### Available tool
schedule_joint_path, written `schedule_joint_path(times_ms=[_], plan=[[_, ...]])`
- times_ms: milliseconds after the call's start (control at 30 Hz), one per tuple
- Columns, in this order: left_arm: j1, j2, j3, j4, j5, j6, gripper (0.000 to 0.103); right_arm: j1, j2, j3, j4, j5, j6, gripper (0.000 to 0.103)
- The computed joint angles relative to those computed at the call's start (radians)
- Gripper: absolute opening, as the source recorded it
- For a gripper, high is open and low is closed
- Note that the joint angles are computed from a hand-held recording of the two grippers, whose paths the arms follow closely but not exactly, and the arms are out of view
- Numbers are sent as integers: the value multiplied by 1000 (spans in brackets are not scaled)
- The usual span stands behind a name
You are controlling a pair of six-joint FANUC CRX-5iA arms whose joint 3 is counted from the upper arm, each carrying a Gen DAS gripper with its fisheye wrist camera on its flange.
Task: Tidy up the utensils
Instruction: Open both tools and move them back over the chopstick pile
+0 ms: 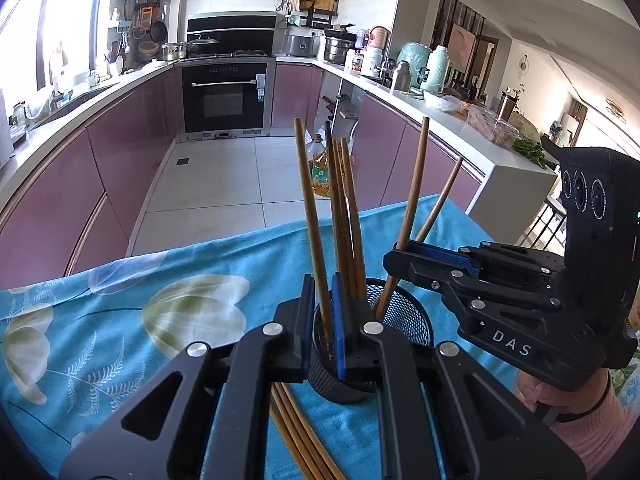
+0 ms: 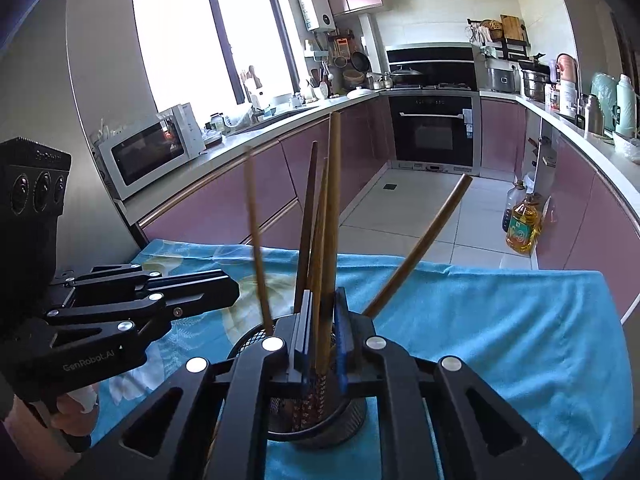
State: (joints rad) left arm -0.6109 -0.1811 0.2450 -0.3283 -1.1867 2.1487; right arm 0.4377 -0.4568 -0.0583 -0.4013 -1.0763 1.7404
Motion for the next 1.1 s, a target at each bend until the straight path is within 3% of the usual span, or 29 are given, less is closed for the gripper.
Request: schedule_joint_path(times_ms=[333,467,767,900,1100], plan=[[-61,-45,-39,-92,-13,85,14,22,-40,-35,37,59,-29,14],[-124,-72,-52,-176,-46,153,24,28,-78,-67,63,93,-50,22],[-303,-127,-102,-381,-203,312,41,3,-205,-115,-32,34,75,36],[-364,-134,-123,-429,-277,372,51,78,-233,-154,3,-6,46,41],[-403,-138,-184,-405,-319,428,52,238,-253,-249,107,-67,-78,41]])
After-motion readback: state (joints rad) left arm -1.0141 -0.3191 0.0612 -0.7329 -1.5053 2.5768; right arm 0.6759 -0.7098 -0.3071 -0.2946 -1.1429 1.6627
